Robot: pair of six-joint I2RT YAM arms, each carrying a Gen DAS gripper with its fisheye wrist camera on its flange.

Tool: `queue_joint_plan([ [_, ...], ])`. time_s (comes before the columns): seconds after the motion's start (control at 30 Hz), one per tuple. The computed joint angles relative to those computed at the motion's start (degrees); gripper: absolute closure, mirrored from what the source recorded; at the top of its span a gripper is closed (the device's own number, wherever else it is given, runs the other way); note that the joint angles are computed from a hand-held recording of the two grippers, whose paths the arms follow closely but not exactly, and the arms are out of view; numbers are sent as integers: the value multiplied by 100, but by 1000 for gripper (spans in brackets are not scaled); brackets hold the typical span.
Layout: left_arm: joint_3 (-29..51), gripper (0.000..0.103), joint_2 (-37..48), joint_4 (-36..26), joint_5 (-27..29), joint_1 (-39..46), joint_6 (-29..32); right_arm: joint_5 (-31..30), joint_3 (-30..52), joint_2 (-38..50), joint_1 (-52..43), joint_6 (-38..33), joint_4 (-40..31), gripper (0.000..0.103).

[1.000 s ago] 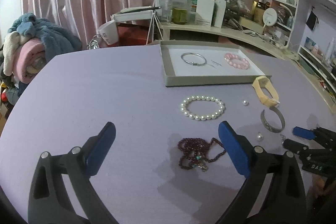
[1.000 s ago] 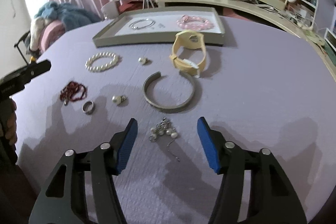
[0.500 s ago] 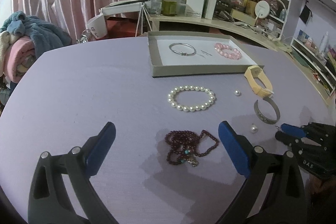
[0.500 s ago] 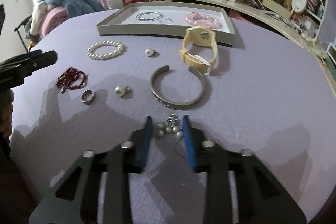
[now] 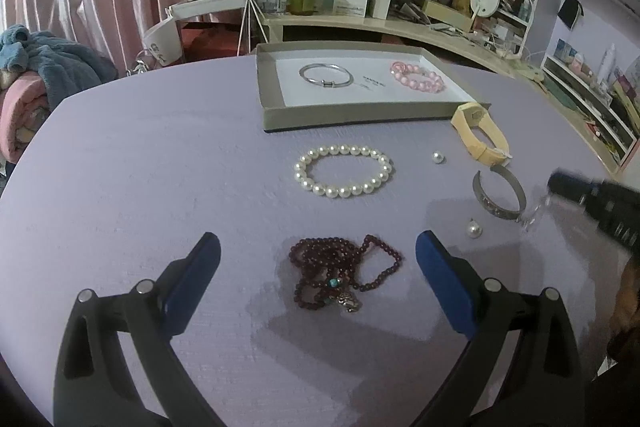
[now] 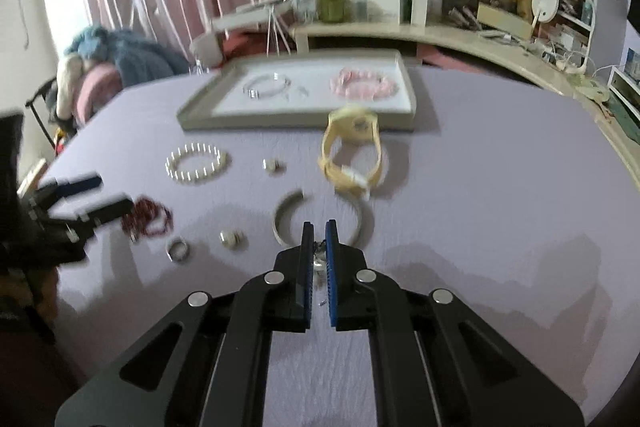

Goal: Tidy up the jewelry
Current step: 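Grasp the dark red bead necklace with the left gripper while the right grasps pearl studs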

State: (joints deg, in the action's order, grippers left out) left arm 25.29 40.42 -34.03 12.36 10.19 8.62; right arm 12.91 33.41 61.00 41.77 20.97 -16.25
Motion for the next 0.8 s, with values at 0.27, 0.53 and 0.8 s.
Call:
queue_joint_plan([
  [0.27,-4,11,292,103,-57,41,-6,-89,392,-206,-210,-217,57,97],
  [0.53,-1,13,450,153,-9,139,16,-146,577,-198,-380,-318,143,97],
  [0.8,35,25,800,354,-257,-195,-110,-182,592,-152,-392,-310,95,97],
])
